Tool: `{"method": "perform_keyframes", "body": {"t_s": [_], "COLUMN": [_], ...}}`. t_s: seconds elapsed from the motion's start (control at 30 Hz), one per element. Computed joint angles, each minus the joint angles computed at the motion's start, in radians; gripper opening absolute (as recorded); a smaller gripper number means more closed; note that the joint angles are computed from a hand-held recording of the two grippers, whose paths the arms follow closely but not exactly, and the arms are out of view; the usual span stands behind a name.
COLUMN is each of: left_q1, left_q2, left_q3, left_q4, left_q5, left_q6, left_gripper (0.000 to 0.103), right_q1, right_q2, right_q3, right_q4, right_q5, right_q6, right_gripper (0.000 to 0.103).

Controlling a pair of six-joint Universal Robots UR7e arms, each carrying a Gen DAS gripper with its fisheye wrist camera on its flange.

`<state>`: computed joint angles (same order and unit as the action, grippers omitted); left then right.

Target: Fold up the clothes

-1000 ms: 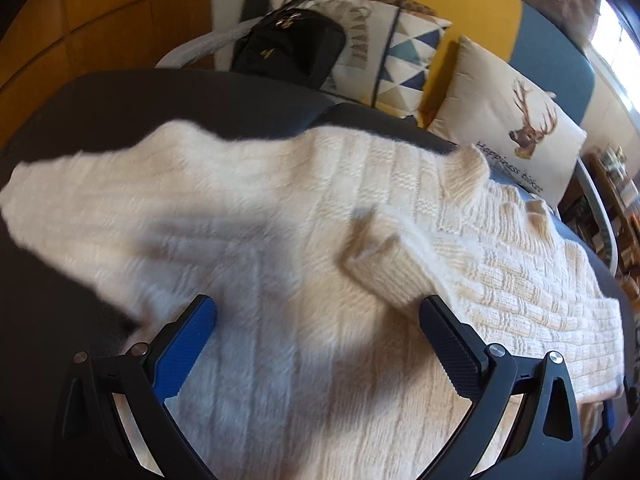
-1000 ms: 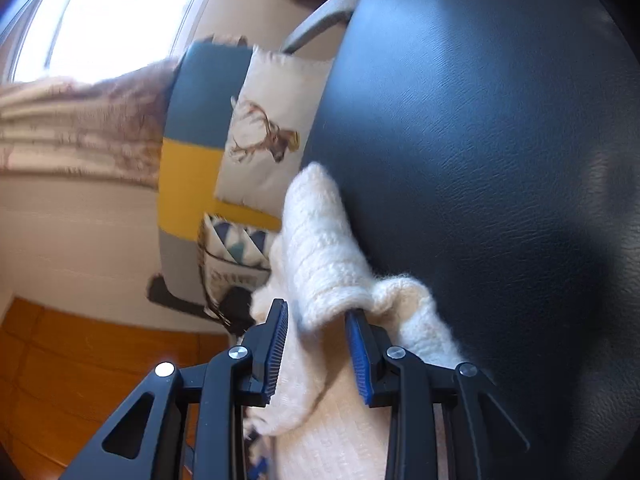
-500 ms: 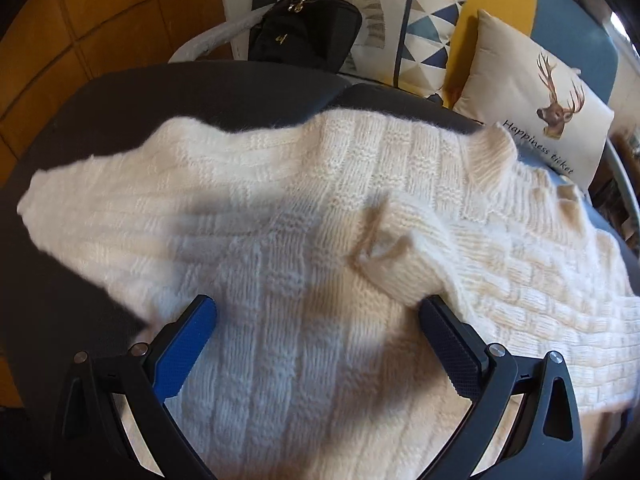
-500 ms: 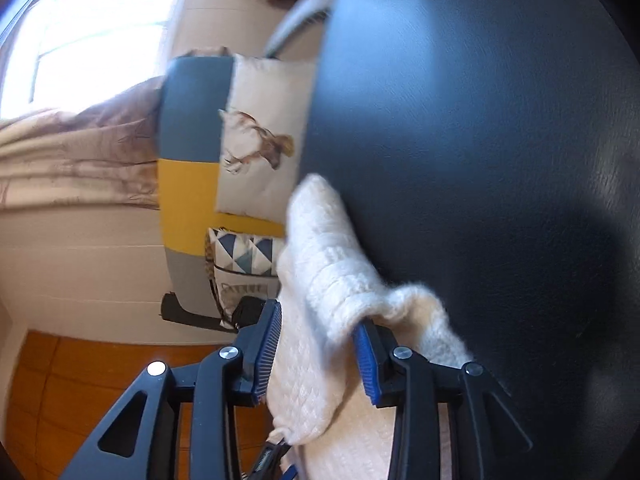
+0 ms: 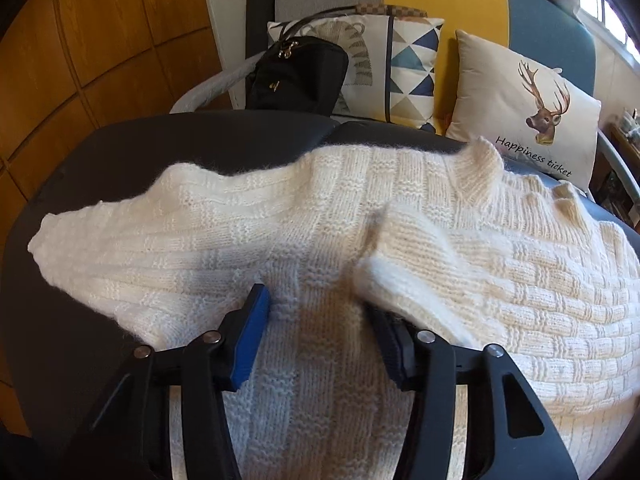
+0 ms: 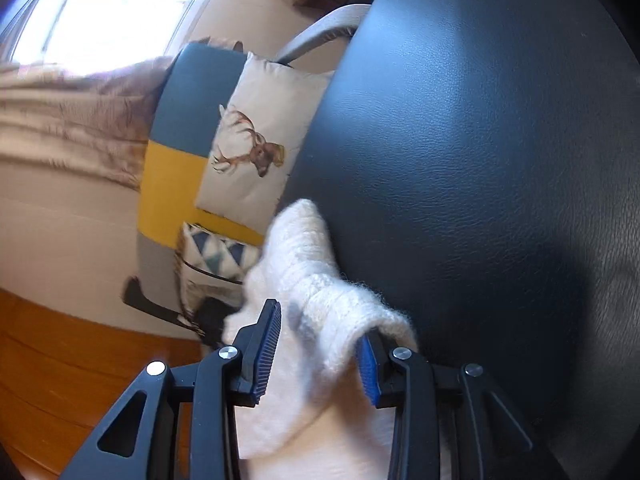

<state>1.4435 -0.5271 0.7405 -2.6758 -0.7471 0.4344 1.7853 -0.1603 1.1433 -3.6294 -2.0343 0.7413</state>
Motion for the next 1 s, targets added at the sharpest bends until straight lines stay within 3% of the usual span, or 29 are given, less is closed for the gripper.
{"method": "perform_keyframes", "body": {"t_s": [0.03,0.07,0.17,0.23,0.33,0.4,0.53,0.63,0.7,0.8,0.93,1.0], "left_q1": [0.003,0.006,0.015,0.026,0.036,0.035,0.028,0.027,0.025,0.021,0.017,0.021], "left_q2": [-0.006,-0.014,-0.034,-0.054,-0.071,-0.066,-0.058,-0.054,-0.05,-0.043,-0.036,-0.045], "left_q3": [0.003,0.008,0.022,0.037,0.057,0.056,0.061,0.057,0.051,0.044,0.035,0.041], "left_q4": [0.01,0.017,0.03,0.039,0.035,0.03,0.012,0.019,0.033,0.046,0.057,0.063], "left_q5": [-0.011,-0.025,-0.073,-0.124,-0.17,-0.161,-0.133,-0.131,-0.126,-0.121,-0.112,-0.133], "left_q6": [-0.014,-0.027,-0.054,-0.088,-0.117,-0.108,-0.079,-0.068,-0.069,-0.05,-0.038,-0.051], "left_gripper": [0.052,0.052,0.051,0.051,0.051,0.051,0.054,0.06,0.065,0.075,0.08,0.081], "right_q1": [-0.008,-0.015,-0.025,-0.011,0.04,0.068,0.096,0.088,0.076,0.063,0.051,0.051], "right_q2": [-0.002,-0.01,-0.067,-0.107,-0.128,-0.105,-0.003,0.077,0.134,0.205,0.168,0.106], "right_q3": [0.014,0.033,0.114,0.163,0.144,0.059,-0.223,-0.418,-0.528,-0.634,-0.562,-0.478], "right_q4": [-0.007,-0.021,0.007,0.028,0.082,0.136,0.43,0.727,0.842,0.8,0.744,0.757], "right_q5": [0.013,0.038,0.132,0.14,0.009,-0.09,-0.274,-0.368,-0.415,-0.402,-0.358,-0.338], "right_q6": [0.015,0.022,0.003,-0.082,-0.297,-0.448,-0.648,-0.606,-0.579,-0.705,-0.718,-0.66], "right_gripper": [0.025,0.025,0.035,0.037,0.037,0.035,0.014,0.012,0.012,0.012,0.012,0.012]}}
